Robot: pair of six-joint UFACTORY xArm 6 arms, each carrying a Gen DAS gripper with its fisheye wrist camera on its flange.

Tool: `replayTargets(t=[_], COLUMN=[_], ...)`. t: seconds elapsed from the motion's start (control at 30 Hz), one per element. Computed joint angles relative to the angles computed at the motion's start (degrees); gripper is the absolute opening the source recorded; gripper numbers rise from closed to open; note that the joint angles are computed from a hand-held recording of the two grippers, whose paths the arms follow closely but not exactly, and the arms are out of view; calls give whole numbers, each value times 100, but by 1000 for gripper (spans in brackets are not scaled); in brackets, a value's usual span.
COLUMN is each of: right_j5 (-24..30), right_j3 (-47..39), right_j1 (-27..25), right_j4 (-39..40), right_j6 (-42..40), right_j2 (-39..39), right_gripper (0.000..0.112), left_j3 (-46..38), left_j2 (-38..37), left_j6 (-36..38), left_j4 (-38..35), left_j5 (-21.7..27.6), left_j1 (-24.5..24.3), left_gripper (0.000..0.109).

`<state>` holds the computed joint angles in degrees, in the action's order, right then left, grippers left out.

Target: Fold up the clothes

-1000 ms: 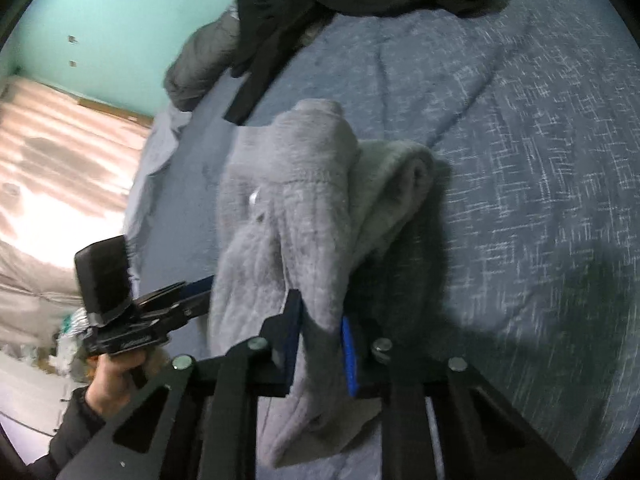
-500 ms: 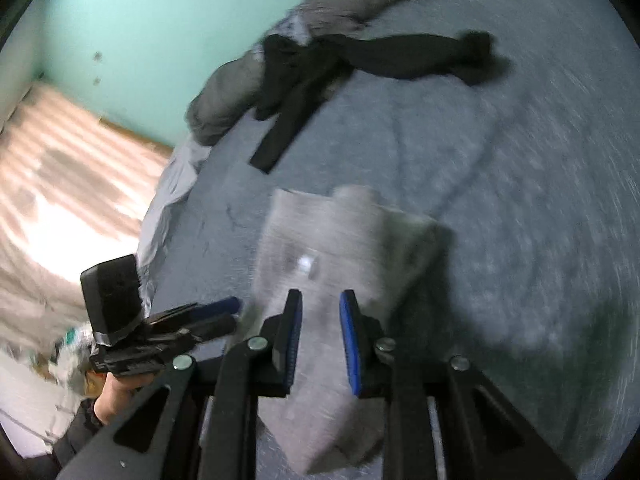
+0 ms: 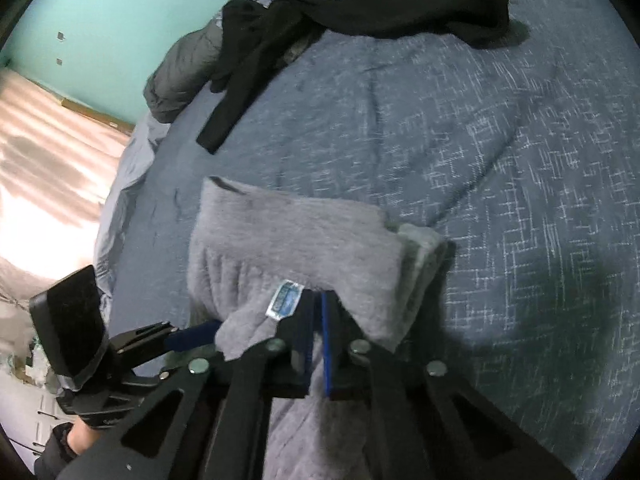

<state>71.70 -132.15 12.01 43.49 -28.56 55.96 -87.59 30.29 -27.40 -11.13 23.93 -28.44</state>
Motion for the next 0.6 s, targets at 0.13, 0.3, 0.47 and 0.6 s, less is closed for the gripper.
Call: replayTargets(t=[0.13, 0.3, 0.47, 0.6], right_j5=[-71, -396, -470, -704], right_j3=[231, 1483, 2275, 2433], right_j1=[-41, -159, -211, -119], right_j4=[87, 588, 729, 473], right_j6=[-123, -831, -1120, -1000], right_j2=[-197, -1190, -1714, -1703], right_gripper=[0, 3, 3, 3], left_j3=[7, -55, -733, -1174], left_j2=[-92, -352, 56, 418], left_j6=[-58, -649, -446, -488], left_j4=[13, 886, 851, 806], left_j5=[30, 53, 384, 606], left_j1=[-1, 46, 181, 305], left_gripper=[44, 44, 44, 44])
